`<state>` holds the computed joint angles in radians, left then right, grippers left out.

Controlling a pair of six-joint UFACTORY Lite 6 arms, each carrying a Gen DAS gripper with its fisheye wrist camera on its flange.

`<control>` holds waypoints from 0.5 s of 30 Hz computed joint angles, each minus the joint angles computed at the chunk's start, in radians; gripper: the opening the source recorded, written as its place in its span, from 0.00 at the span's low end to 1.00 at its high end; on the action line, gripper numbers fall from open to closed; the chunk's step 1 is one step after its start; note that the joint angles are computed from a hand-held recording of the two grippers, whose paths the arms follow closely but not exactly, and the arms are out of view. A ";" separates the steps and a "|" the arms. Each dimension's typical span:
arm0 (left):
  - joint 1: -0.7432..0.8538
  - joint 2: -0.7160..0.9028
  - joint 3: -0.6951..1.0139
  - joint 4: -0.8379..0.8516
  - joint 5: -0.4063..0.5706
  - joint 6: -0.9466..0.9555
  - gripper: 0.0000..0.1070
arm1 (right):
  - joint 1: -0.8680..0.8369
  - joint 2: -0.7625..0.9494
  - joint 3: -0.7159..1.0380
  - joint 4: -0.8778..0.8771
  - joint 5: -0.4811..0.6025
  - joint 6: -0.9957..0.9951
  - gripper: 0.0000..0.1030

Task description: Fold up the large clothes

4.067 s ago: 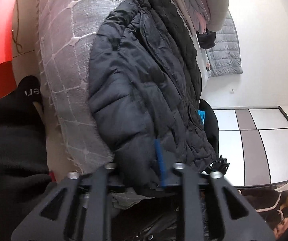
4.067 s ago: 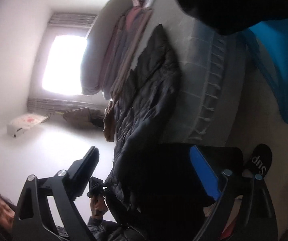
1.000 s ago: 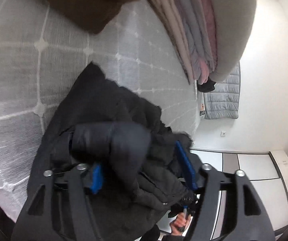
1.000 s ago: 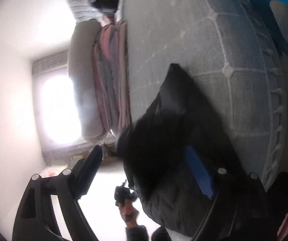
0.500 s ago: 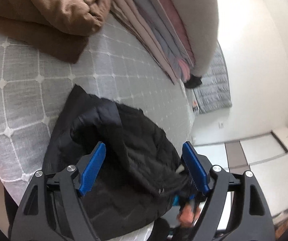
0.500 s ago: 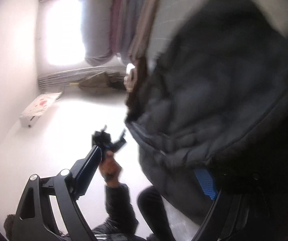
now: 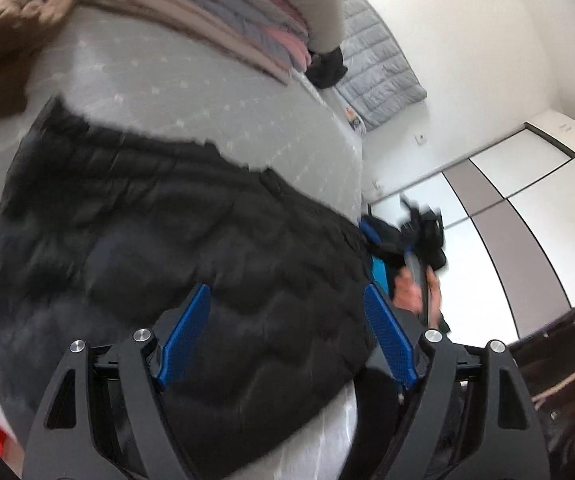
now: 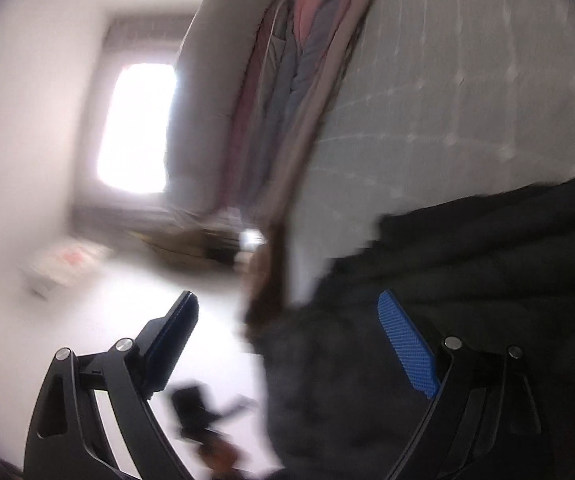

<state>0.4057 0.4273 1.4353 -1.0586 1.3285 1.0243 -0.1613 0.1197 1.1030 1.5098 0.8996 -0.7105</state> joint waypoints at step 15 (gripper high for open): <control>-0.223 0.279 0.211 0.105 -0.462 -0.106 0.70 | 0.059 0.055 0.070 -0.426 -0.193 0.162 0.86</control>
<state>0.1825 0.7062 1.6463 -0.9533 0.8669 0.9180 -0.1019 0.1747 1.1727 1.0842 0.7069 -0.5483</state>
